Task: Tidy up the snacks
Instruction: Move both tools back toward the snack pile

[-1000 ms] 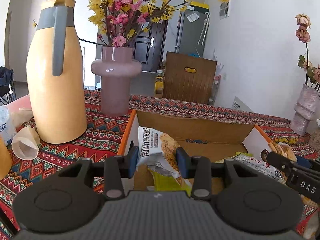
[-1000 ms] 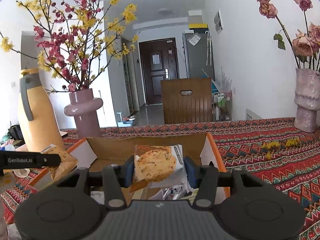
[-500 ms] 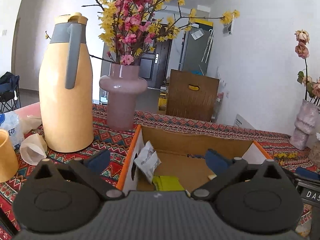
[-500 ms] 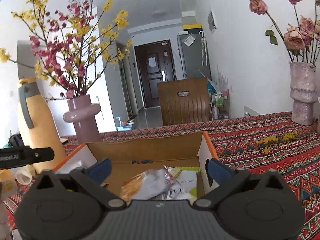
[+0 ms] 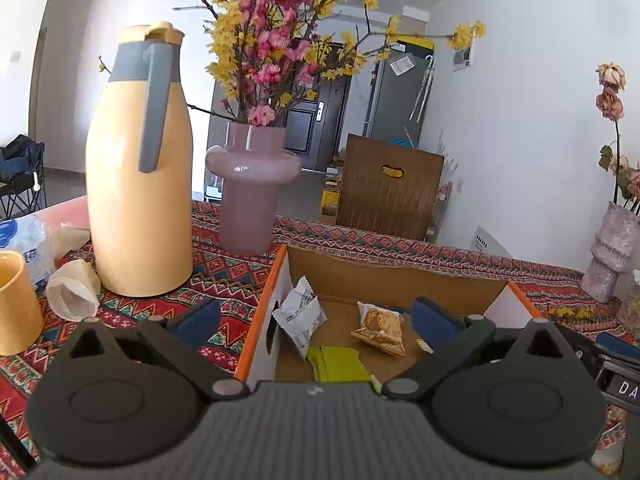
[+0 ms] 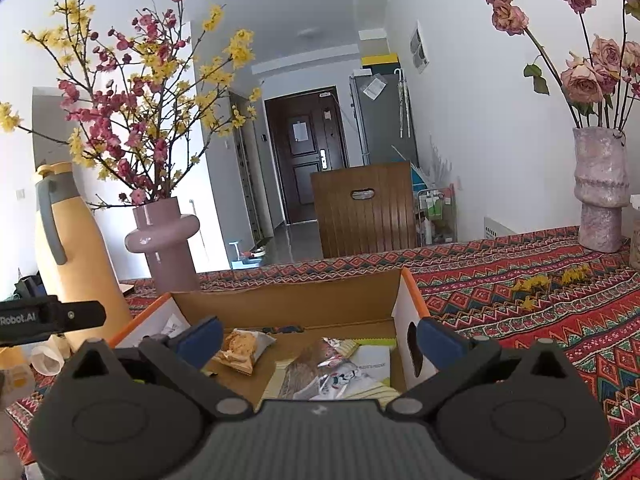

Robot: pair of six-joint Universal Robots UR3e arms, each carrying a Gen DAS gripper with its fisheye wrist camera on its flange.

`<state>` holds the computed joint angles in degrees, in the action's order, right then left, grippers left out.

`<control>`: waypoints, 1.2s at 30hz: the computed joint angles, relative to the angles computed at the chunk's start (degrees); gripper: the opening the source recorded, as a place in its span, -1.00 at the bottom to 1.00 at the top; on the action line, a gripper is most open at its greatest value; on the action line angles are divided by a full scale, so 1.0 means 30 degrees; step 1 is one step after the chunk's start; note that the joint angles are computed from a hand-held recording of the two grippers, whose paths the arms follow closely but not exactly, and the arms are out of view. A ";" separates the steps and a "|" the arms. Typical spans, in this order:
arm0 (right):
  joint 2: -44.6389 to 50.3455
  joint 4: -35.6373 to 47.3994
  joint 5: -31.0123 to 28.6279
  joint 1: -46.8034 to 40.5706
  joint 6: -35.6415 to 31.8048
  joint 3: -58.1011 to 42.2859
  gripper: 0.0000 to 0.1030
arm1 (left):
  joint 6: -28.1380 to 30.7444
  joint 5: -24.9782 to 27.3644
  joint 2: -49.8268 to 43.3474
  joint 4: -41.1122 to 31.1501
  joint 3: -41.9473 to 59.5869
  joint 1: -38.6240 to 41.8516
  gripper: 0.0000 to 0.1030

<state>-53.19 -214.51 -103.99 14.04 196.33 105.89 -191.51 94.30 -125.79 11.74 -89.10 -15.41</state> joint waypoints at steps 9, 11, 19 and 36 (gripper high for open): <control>-0.2734 -0.1216 -0.0764 0.0745 0.0024 0.2950 1.00 | 0.0652 -0.0621 0.3240 0.1924 -0.4103 -0.0009 1.00; -0.3281 -0.1372 -0.0974 0.0899 0.0019 0.3844 1.00 | 0.0784 -0.0427 0.3785 0.2255 -0.5045 -0.0027 1.00; -0.4924 -0.2226 -0.1931 0.1528 0.0228 0.7915 1.00 | 0.1799 -0.0447 0.5712 0.3760 -0.9482 0.0959 1.00; -0.2394 -0.4186 -0.2205 0.1417 0.2052 1.1025 1.00 | 0.2545 -0.0765 0.3150 0.8333 -1.3149 0.2595 1.00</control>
